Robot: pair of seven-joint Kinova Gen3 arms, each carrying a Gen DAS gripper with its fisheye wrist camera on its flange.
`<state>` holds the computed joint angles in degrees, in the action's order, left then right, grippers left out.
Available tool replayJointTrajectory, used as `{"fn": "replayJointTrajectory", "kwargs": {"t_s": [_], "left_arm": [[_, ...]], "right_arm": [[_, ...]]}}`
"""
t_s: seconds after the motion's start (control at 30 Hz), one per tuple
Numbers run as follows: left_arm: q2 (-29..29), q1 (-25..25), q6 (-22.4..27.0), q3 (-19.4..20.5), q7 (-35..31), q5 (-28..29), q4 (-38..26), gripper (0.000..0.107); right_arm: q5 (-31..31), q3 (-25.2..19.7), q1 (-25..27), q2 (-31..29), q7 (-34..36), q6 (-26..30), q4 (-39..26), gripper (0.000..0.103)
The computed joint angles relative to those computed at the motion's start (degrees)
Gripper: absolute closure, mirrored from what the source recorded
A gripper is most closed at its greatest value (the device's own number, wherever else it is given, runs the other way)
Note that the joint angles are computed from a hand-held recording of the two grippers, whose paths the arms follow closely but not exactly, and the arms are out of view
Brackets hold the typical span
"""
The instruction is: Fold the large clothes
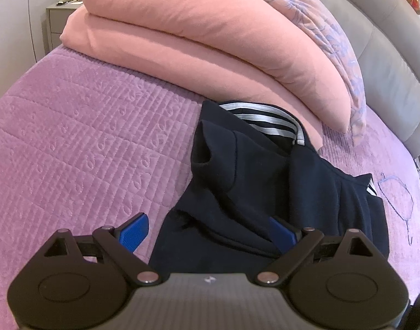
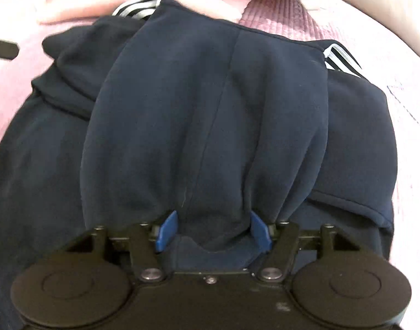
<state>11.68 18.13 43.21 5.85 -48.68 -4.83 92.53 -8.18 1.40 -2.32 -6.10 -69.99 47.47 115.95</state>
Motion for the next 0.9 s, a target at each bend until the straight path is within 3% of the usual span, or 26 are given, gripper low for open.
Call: {"fn": "replayJointTrajectory", "kwargs": {"t_s": [0.1, 0.17, 0.27, 0.37, 0.53, 0.67, 0.9], "left_arm": [[-2.46, -0.77, -0.71, 1.26, -1.2, 2.62, 0.3, 0.013], [-4.49, 1.12, 0.89, 2.05, -1.12, 0.09, -0.45, 0.012], [-7.21, 4.36, 3.96, 3.14, 3.13, -4.48, -0.6, 0.01], [-10.02, 5.0, 6.34, 4.75, 4.98, -3.57, 1.17, 0.01], [-13.36, 6.54, 11.77, 7.86, 8.65, -5.47, 2.88, 0.01], [-16.15, 6.91, 14.08, 9.91, 9.84, -6.34, 4.64, 0.01], [-21.73, 5.79, 14.31, 11.55, 11.54, -3.67, 10.64, 0.01]], "right_arm": [[-4.04, 2.48, 0.67, -1.32, 3.13, -0.22, 0.95, 0.028], [-3.92, 2.15, 1.45, -2.5, 2.44, 1.02, 0.46, 0.031], [-6.45, 4.03, 2.06, -7.53, 2.1, 4.6, -0.47, 0.034], [-9.35, 6.9, 1.88, -14.0, 3.05, 8.84, -1.27, 0.034], [-8.88, 8.7, 0.74, -22.7, 1.87, 16.14, -4.18, 0.033], [-10.44, 12.94, -0.8, -27.09, 0.51, 20.2, -5.35, 0.03], [-9.33, 18.69, -0.63, -33.62, -3.42, 23.3, -4.01, 0.029]]}}
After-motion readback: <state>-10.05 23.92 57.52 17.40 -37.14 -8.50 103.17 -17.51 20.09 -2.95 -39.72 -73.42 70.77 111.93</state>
